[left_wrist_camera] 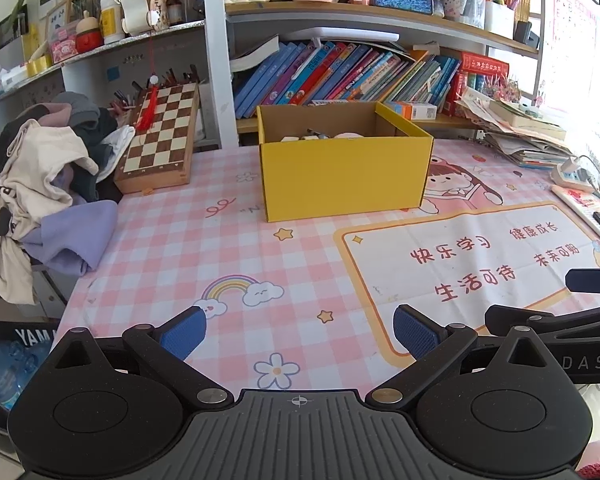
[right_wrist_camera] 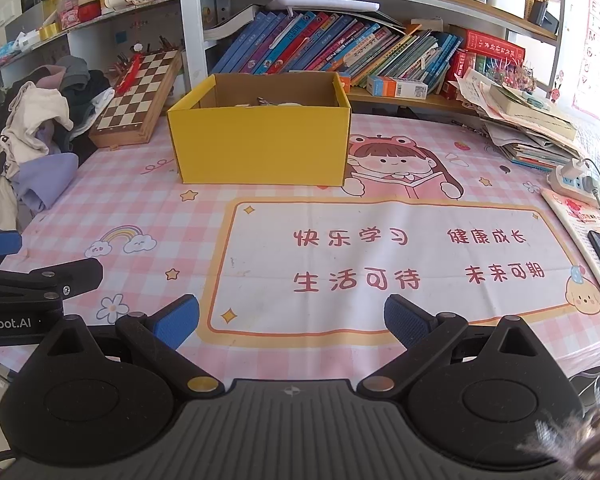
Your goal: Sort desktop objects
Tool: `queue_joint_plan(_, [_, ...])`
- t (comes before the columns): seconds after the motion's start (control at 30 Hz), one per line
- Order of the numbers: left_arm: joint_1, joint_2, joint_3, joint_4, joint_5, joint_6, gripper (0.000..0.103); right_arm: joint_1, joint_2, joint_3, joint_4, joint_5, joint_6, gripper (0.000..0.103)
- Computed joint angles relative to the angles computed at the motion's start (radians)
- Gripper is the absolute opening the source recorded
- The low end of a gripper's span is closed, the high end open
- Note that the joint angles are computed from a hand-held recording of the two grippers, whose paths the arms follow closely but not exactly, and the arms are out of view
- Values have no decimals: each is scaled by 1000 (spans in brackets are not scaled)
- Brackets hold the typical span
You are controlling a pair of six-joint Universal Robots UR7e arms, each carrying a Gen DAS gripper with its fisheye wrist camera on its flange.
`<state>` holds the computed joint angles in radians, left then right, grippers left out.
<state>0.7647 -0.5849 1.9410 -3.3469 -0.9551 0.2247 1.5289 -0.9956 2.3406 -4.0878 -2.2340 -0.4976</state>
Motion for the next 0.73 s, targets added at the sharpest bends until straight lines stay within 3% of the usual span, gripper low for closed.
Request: queue_joint_plan(0.73, [7,4,-17,63,-7,-58,102,-17,-17,0,40,3,13,100])
